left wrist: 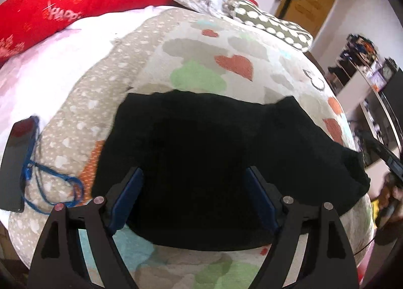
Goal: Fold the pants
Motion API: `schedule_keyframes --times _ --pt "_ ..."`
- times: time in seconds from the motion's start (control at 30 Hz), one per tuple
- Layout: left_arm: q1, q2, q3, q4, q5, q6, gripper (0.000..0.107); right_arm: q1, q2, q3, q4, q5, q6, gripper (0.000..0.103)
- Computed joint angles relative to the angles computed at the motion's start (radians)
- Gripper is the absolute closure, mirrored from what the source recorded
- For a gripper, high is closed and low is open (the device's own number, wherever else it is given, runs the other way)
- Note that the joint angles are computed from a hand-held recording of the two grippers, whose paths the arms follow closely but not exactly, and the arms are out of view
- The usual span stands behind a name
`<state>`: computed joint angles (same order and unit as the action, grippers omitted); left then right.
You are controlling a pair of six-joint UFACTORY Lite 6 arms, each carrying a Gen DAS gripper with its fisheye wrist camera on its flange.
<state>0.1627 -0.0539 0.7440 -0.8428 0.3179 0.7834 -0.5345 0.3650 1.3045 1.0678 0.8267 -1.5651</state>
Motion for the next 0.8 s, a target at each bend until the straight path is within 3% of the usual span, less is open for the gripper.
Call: schedule_keyframes --times 0.07,0.17,0.3,0.37,0.4,0.57,0.7,0.8 --pt "0.022 0.016 0.002 -0.011 -0.013 0.003 0.024 0.140 0.119 0.092 0.040 -0.040 0.051 0.043" --pt "0.046 0.055 0.012 -0.049 -0.027 0.033 0.024 0.314 0.300 0.280 -0.044 -0.135 0.213 0.042" --pt "0.043 0.103 0.032 -0.100 -0.049 0.076 0.024 0.416 0.488 0.496 -0.137 -0.118 0.386 0.046" --pt "0.031 0.116 0.038 -0.089 -0.070 0.074 0.024 0.441 0.568 0.598 -0.209 -0.076 0.460 0.092" --pt "0.031 0.122 0.044 -0.089 -0.070 0.080 0.024 0.456 0.563 0.586 -0.221 -0.095 0.460 0.102" --pt "0.068 0.166 0.080 -0.133 -0.058 0.126 0.024 0.423 0.476 0.499 -0.206 -0.164 0.444 0.102" --pt "0.089 0.201 0.132 -0.027 -0.039 0.003 0.024 0.451 0.546 0.539 -0.302 -0.210 0.531 0.102" --pt "0.096 0.174 0.154 -0.018 -0.026 -0.013 0.024 0.440 0.489 0.479 -0.232 -0.227 0.481 0.098"
